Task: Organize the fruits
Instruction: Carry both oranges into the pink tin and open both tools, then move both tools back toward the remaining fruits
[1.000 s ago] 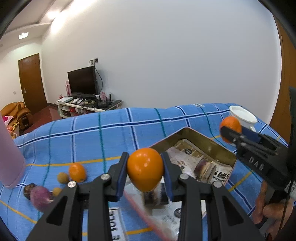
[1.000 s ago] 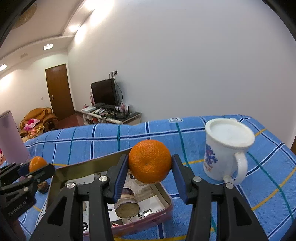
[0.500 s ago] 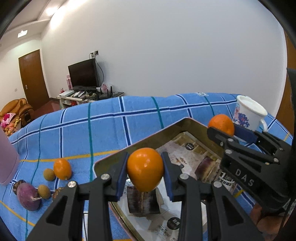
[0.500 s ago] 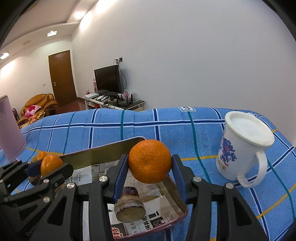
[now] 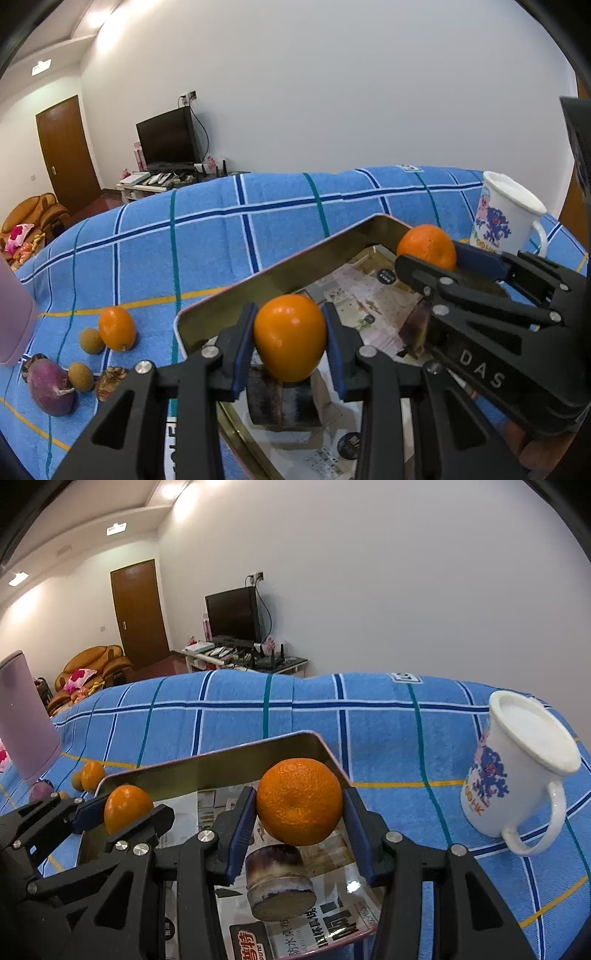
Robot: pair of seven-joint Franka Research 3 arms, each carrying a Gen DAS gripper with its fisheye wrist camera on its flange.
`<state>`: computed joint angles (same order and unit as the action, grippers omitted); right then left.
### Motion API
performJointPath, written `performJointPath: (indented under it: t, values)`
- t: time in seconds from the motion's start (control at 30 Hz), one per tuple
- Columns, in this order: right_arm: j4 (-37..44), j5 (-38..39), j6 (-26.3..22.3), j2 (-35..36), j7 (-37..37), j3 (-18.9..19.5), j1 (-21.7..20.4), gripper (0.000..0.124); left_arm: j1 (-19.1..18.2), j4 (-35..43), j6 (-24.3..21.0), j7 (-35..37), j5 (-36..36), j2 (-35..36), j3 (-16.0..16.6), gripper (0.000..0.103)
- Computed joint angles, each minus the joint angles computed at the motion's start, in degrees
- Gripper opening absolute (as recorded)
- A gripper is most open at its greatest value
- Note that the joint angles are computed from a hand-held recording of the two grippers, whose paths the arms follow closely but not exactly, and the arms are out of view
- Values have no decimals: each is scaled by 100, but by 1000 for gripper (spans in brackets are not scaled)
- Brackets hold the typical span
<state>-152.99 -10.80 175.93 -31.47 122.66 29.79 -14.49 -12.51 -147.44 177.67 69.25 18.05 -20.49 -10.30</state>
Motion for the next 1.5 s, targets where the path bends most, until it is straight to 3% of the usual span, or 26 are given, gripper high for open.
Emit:
performJointPath:
  t: [0.23, 0.47, 0.57, 0.6, 0.67, 0.73, 0.8, 0.97, 1.2, 1.3, 1.43, 1.5]
  values:
    - [116, -14, -24, 211, -36, -135, 120, 50, -141, 11, -5, 78, -90, 28, 125, 37]
    - [70, 447, 68, 488, -524, -1059, 991, 51, -373, 31, -13, 382, -350, 77, 355, 37]
    - [-24, 647, 263, 451, -634, -1137, 1107, 57, -345, 10, 19, 429, -401, 58, 344, 39]
    - [-69, 694, 358, 401, -634, -1062, 1039, 58, -267, -20, 87, 412, -359, 29, 281, 46]
    - [-177, 718, 554, 171, -494, -563, 565, 59, -15, -83, 215, 292, -216, -52, 74, 67]
    - [-310, 799, 799, -155, -340, -7, 3, 67, 567, -206, 524, -13, 39, -245, -383, 92]
    - [-489, 1009, 1125, -480, -199, 427, -419, 77, 923, -293, 785, -191, 182, -419, -589, 101]
    - [-749, 1606, 1533, -976, -107, 936, -850, 78, 2050, -396, 1159, -552, 160, -880, -1098, 103]
    - [-832, 2142, 1540, -1122, -312, 1135, -878, 78, 3232, -525, 1100, -1039, 49, -1172, -1562, 103]
    - [-850, 2298, 1405, -1485, -248, 1491, -1203, 78, 3549, -624, 1037, -1112, 169, -1260, -1789, 103]
    - [-1005, 2468, 1229, -2420, 320, 2026, -1788, 78, 3581, -756, 1034, -1227, 305, -1258, -1792, 103]
    - [-1101, 2478, 1158, -2705, 621, 2082, -1903, 78, 3849, -802, 1083, -1291, 354, -1348, -2087, 103]
